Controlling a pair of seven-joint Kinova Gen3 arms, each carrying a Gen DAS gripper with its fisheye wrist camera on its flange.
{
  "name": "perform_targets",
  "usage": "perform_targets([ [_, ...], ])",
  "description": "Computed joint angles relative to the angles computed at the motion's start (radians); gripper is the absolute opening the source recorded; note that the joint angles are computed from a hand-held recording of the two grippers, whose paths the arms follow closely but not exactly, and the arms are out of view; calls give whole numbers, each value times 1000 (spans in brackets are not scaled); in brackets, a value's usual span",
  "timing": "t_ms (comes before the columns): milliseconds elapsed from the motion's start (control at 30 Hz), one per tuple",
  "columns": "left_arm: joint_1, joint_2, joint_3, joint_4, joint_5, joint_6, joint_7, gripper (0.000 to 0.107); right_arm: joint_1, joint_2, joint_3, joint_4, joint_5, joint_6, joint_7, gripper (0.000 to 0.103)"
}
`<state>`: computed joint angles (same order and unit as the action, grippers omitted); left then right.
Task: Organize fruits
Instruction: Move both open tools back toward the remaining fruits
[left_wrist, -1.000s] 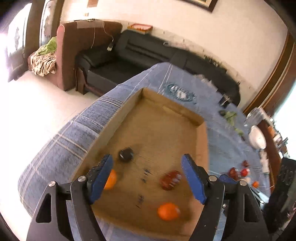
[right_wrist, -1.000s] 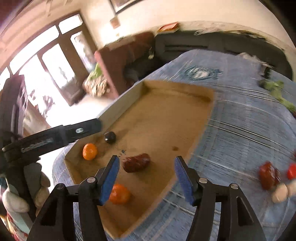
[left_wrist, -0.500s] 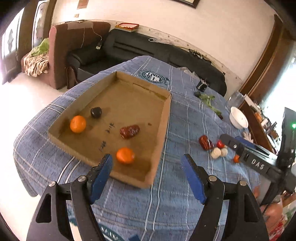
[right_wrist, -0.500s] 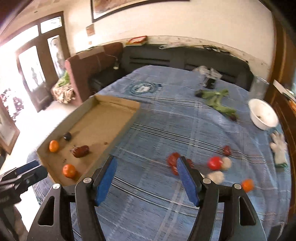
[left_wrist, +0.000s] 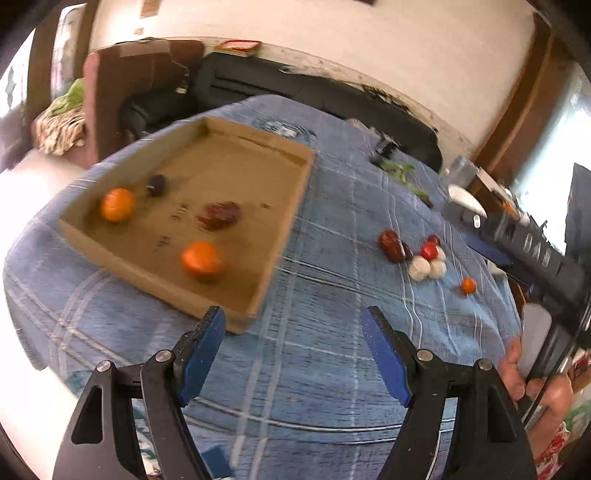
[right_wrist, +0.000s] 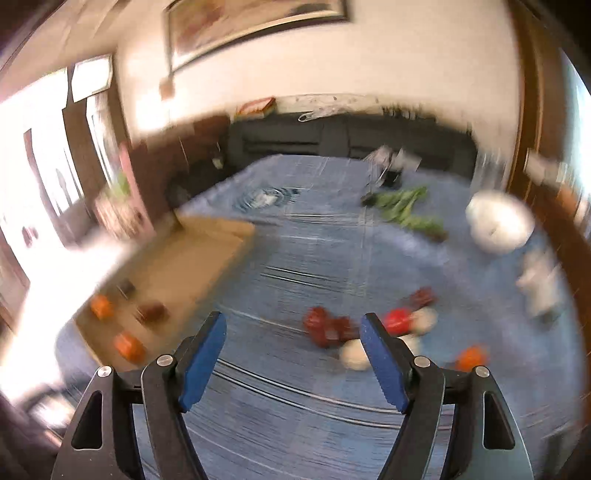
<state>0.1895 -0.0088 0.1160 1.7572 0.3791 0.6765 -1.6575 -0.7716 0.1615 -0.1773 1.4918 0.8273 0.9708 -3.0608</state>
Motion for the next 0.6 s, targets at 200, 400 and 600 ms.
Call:
perform_targets([
  [200,44,21,35,3,-82,-63,-34,76,201,-181,-148,261,37,-63,-182,79],
  [400,66,106,58,-64,-89,-59,-93,76,185,-297,-60,353,-90,113,-128,79],
  [600,46,198,86,-170,20,37,-143,76,294,-264,-28,364,-194,-34,-51,78],
])
